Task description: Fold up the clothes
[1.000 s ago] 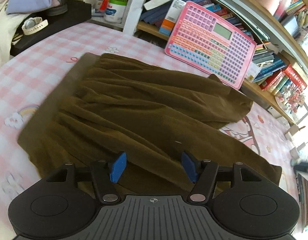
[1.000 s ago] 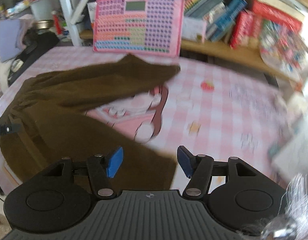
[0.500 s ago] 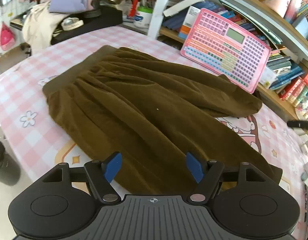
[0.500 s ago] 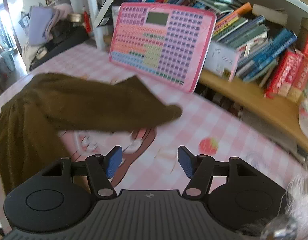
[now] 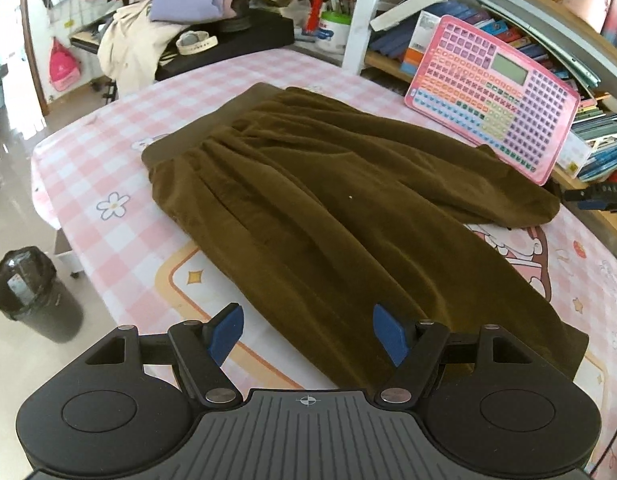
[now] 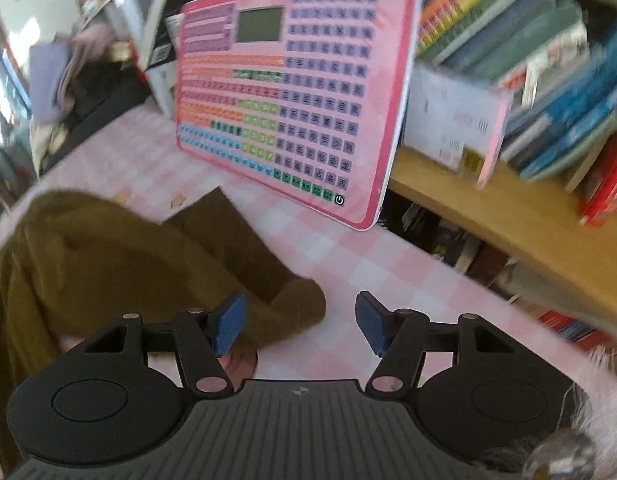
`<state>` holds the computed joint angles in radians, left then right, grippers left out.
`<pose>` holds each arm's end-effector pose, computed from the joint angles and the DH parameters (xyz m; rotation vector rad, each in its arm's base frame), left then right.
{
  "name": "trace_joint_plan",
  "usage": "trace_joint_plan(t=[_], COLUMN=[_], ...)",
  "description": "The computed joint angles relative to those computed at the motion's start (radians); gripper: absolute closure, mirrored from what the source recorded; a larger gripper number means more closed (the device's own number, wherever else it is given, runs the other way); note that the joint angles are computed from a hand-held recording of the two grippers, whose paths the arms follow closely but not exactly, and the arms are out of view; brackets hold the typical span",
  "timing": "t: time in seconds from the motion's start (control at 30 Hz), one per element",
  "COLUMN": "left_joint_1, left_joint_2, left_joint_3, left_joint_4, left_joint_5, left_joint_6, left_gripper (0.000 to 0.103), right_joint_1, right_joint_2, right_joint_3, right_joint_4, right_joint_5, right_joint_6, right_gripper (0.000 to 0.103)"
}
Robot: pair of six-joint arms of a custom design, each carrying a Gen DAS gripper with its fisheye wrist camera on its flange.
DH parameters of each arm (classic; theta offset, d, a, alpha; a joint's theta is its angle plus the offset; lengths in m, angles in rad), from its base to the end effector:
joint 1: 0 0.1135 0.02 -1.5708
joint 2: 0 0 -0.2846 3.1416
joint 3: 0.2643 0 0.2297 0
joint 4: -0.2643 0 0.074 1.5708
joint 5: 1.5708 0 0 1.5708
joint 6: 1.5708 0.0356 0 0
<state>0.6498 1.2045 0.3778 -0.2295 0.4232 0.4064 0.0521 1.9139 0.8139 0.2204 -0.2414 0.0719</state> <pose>0.1400 0.0881 0.1641 -0.1625 2.4872 -0.1318 0.3381 0.0262 0.1275 -0.0825 2.4455 0.3505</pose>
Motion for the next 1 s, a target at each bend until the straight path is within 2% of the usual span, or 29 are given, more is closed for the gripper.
trace_joint_plan(t=[0.17,0.23,0.3,0.37,0.47,0.5,0.57,0.63,0.67,0.77,0.8,0.83,0.9,1.0], left_joint_1=[-0.042,-0.055,-0.063,-0.059,-0.052,-0.055,-0.069,-0.087,-0.098,-0.125,-0.133,-0.141,-0.143,-0.102], left_joint_2=[-0.03,-0.042,-0.047,-0.043,-0.031,-0.021,-0.001,0.015,0.021,0.013,0.008,0.003,-0.003,-0.007], left_joint_3=[-0.017,-0.023,-0.025,-0.024,-0.025,-0.026,-0.028,-0.028,-0.028,-0.03,-0.03,-0.031,-0.028,-0.02], left_joint_4=[-0.021,-0.028,-0.031,-0.028,-0.017,-0.008,0.011,0.019,0.022,0.02,0.018,0.015,0.011,0.0], left_joint_5=[-0.046,-0.055,-0.061,-0.06,-0.055,-0.056,-0.062,-0.068,-0.068,-0.063,-0.061,-0.059,-0.055,-0.041], left_joint_6=[-0.004,0.003,0.007,0.006,0.002,-0.002,-0.014,-0.023,-0.026,-0.024,-0.022,-0.019,-0.015,0.004], left_gripper=[0.029,0.029,0.03,0.029,0.029,0.029,0.03,0.03,0.03,0.029,0.029,0.029,0.029,0.029], right_joint_1=[-0.031,-0.035,-0.038,-0.05,-0.083,-0.098,-0.133,-0.152,-0.151,-0.094,-0.074,-0.055,-0.026,-0.007], right_joint_2=[0.113,0.162,0.198,0.189,0.081,0.028,-0.115,-0.227,-0.263,-0.285,-0.289,-0.273,-0.177,-0.099], right_joint_3=[0.075,0.118,0.155,0.148,0.06,0.017,-0.112,-0.242,-0.282,-0.276,-0.27,-0.246,-0.142,-0.08], right_joint_4=[0.036,0.01,-0.033,-0.055,-0.045,-0.026,0.101,0.338,0.424,0.413,0.405,0.371,0.215,0.103], right_joint_5=[-0.057,-0.073,-0.112,-0.184,-0.336,-0.4,-0.546,-0.615,-0.601,-0.346,-0.26,-0.179,-0.038,0.116], right_joint_6=[0.166,0.216,0.247,0.249,0.233,0.24,0.33,0.513,0.586,0.63,0.643,0.631,0.523,0.404], right_gripper=[0.044,0.054,0.087,0.094,0.096,0.096,0.096,0.096,0.096,0.096,0.092,0.09,0.071,0.071])
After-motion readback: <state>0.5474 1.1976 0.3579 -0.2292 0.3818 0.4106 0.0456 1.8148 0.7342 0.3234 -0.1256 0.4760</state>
